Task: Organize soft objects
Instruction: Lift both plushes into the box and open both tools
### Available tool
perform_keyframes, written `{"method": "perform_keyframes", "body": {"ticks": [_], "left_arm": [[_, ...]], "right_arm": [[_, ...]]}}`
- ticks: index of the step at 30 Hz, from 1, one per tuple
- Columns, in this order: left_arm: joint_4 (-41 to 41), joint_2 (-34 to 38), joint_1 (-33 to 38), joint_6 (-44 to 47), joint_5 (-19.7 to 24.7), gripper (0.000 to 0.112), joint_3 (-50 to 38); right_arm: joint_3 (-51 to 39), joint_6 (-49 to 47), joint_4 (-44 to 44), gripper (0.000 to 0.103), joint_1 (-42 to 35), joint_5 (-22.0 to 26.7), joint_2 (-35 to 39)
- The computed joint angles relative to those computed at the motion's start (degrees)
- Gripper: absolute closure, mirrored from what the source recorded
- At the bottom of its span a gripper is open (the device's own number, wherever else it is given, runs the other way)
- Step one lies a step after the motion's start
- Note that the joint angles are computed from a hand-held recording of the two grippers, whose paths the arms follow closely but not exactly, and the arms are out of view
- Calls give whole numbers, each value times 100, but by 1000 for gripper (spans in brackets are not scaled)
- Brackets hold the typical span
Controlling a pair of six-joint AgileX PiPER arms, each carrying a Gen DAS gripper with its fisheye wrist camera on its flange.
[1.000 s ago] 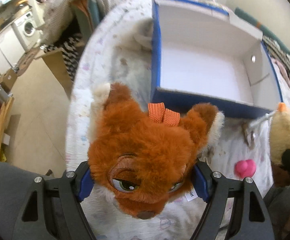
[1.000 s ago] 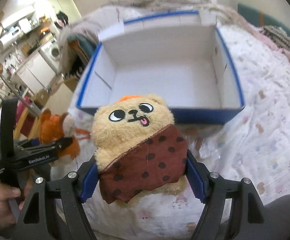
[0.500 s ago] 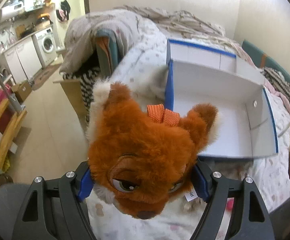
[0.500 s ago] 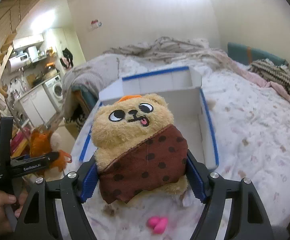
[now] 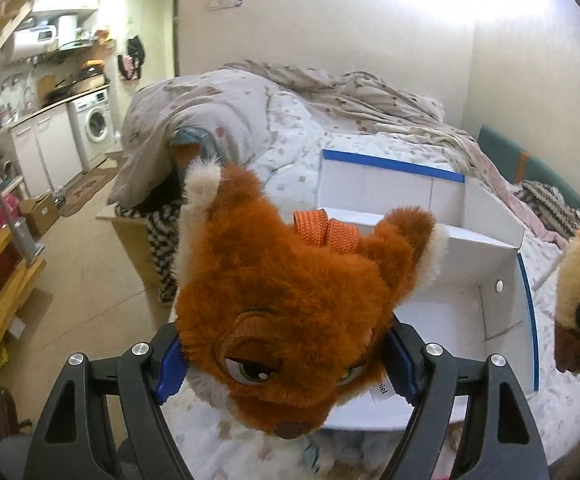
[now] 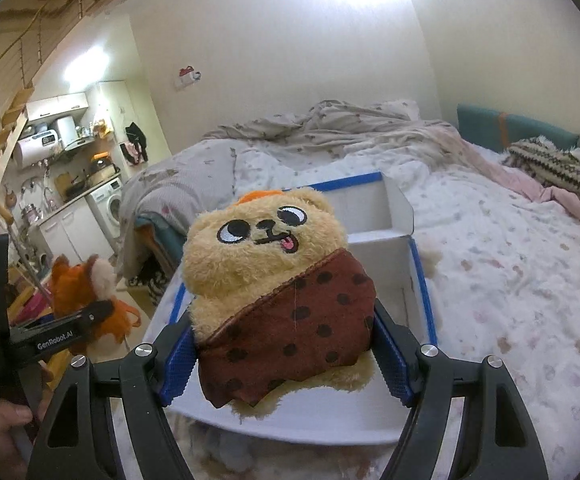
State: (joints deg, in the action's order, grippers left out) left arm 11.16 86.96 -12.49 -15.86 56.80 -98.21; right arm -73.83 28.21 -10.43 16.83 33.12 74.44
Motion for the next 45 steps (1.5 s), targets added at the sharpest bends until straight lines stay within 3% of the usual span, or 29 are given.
{"method": "perform_keyframes", "body": {"ticks": [11, 16, 21, 29, 38, 45], "left_arm": [[19, 1452, -357, 58, -24, 34, -966], [28, 1808, -483, 136, -272, 33, -834], [244, 1761, -646, 148, -753, 32, -416], [-45, 2040, -693, 420, -547, 32, -523], [-202, 1960, -635, 552, -596, 30, -336], [-292, 1972, -617, 665, -535, 30, -365]], "right_arm": [[-493, -824, 886, 21, -377, -60, 1208], [-658, -1096, 1305, 21, -525, 333, 1631], [-900, -1134, 1361, 21, -584, 824, 2038], [-1100, -889, 1187, 20, -664, 1105, 2343], [-1032, -1244, 2034, 19, -1085, 1212, 2505], [-1022, -1202, 1992, 18, -1007, 1194, 2460]]}}
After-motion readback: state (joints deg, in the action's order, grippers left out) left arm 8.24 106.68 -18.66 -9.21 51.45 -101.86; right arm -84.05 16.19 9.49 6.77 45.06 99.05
